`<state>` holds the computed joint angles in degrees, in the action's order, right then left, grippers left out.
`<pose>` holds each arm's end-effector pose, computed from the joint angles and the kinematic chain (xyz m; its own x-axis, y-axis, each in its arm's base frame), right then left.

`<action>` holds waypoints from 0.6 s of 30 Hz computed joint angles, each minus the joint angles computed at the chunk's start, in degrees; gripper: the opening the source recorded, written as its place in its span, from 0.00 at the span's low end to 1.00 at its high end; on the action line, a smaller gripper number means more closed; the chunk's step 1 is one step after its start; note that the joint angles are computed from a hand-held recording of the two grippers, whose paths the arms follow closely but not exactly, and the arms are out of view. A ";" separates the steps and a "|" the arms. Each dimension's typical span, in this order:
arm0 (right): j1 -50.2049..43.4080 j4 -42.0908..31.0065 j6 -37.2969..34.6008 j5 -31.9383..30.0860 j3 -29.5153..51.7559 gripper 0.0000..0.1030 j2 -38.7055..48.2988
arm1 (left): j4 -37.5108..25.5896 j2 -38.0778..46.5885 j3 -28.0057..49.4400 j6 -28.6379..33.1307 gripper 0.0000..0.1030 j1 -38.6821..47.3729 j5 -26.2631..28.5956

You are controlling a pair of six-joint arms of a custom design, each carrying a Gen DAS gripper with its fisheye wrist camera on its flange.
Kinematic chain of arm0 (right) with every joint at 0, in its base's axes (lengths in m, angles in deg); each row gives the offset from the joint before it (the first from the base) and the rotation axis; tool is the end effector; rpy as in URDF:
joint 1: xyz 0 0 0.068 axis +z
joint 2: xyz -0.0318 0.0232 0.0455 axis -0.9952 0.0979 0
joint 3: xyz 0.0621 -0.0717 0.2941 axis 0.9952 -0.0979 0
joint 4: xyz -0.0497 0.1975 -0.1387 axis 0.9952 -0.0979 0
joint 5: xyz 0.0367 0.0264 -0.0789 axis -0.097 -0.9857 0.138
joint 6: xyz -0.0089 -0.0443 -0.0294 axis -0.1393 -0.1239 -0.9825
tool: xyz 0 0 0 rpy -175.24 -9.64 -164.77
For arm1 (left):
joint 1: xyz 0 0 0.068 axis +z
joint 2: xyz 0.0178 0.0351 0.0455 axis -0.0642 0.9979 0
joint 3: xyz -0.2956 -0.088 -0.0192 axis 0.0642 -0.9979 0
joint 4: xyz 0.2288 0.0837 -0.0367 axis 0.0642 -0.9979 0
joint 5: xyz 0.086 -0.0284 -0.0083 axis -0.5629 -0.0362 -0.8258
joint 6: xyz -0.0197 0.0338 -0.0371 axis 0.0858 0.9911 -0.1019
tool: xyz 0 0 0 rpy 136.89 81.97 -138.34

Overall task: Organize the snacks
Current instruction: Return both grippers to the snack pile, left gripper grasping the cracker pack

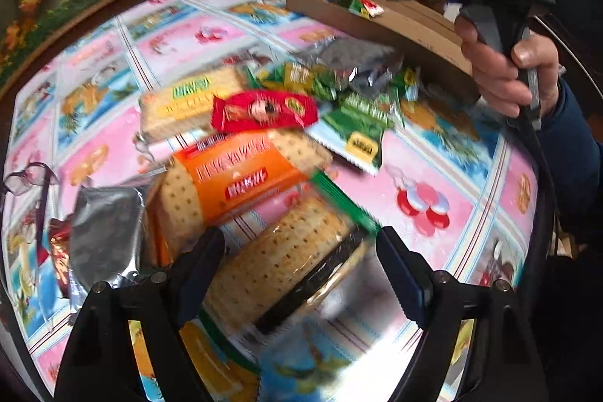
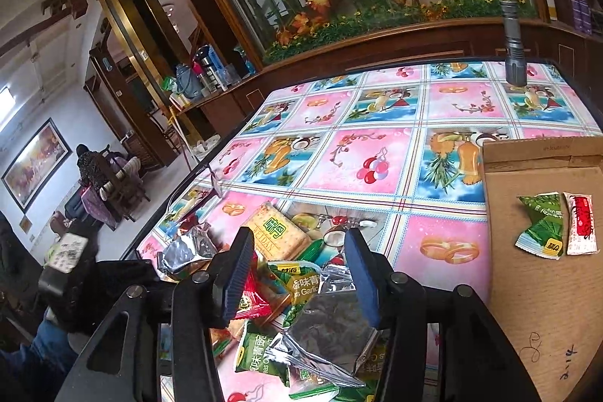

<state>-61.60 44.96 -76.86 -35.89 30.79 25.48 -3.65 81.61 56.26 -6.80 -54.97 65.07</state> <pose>0.3212 0.1613 0.2128 -0.5679 -0.3570 -0.7417 -0.8013 0.4458 0.3990 0.1329 -0.1516 0.1779 -0.8515 0.1705 -0.4958 0.2378 0.9684 -0.0755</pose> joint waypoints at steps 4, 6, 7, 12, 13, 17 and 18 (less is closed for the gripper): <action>-0.05 -0.91 -0.52 -1.07 0.19 0.53 -0.02 | -0.08 0.22 -1.15 -5.49 0.81 -5.09 -2.14; 0.17 -1.93 -1.61 -1.85 0.35 0.53 -0.15 | 0.28 -0.24 -1.62 -10.10 0.81 -9.45 -3.63; 0.38 -3.20 -2.69 -2.69 0.72 0.53 -0.12 | -0.40 0.41 -1.22 -12.63 0.81 -11.32 -5.22; 2.73 -19.13 -18.84 -8.14 4.83 0.53 0.94 | -7.55 4.96 2.63 -27.58 0.74 -16.53 -13.52; 3.47 -22.76 -22.77 -8.28 5.63 0.53 1.34 | -9.09 5.84 3.53 -29.82 0.69 -16.43 -14.42; 7.23 -24.90 -27.49 -2.33 4.95 0.53 2.35 | -14.59 7.74 6.01 -35.14 0.52 -15.16 -16.48; 7.87 -23.54 -27.15 -0.53 4.08 0.53 2.21 | -15.34 7.48 5.96 -36.27 0.46 -15.05 -16.75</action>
<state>-53.73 21.42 -104.01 -36.42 34.87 27.69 -18.99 89.09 62.23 -43.08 -70.02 48.32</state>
